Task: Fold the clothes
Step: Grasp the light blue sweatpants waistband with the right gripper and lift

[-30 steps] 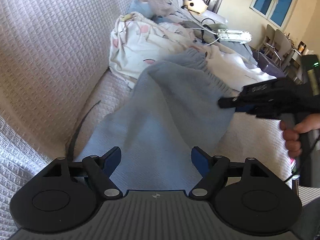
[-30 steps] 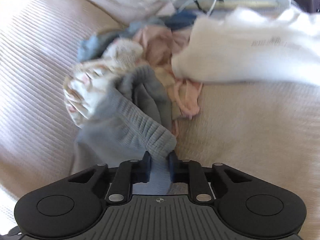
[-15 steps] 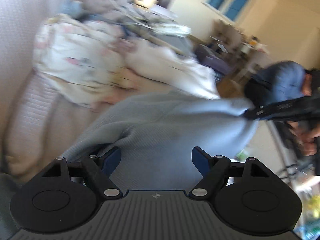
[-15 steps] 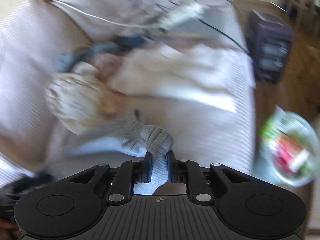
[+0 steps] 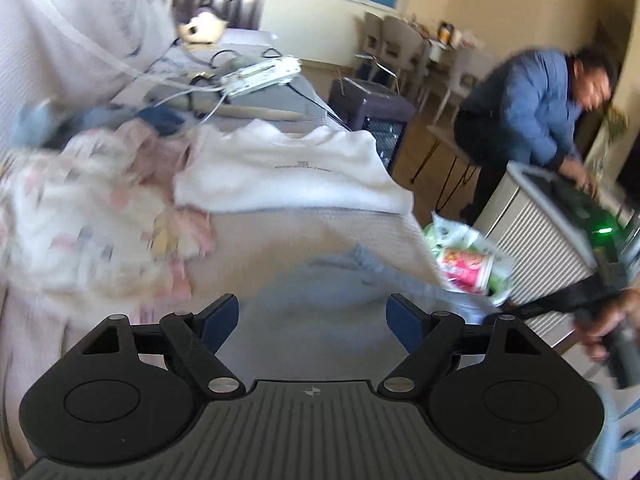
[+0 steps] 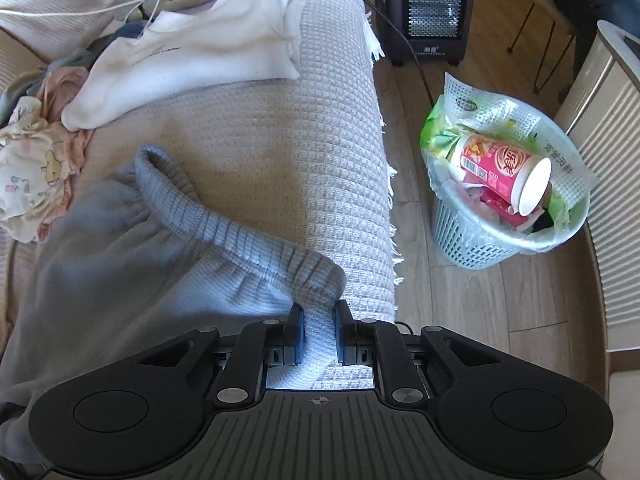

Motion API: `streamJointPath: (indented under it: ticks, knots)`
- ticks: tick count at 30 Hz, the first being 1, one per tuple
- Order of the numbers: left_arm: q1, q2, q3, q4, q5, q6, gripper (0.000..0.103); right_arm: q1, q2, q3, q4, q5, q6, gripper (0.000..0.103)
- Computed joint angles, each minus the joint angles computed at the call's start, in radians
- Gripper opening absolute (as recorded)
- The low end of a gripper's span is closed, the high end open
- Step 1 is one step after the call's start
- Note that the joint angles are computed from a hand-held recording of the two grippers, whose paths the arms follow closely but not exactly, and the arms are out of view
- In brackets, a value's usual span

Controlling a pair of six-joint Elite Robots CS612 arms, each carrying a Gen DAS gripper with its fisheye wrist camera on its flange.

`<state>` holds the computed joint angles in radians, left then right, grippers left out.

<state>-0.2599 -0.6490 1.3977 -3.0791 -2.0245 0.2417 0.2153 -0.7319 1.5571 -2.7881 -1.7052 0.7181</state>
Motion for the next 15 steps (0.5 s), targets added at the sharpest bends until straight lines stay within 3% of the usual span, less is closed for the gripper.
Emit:
streamJointPath:
  ticks: [7, 15]
  knots:
    - [-0.05, 0.099, -0.161, 0.128, 0.012, 0.16, 0.077, -0.009, 0.004, 0.035, -0.082, 0.037, 0.054, 0.02]
    - [-0.067, 0.17, -0.268, 0.309, 0.053, 0.231, 0.077, -0.014, 0.017, 0.044, -0.123, 0.06, 0.058, 0.022]
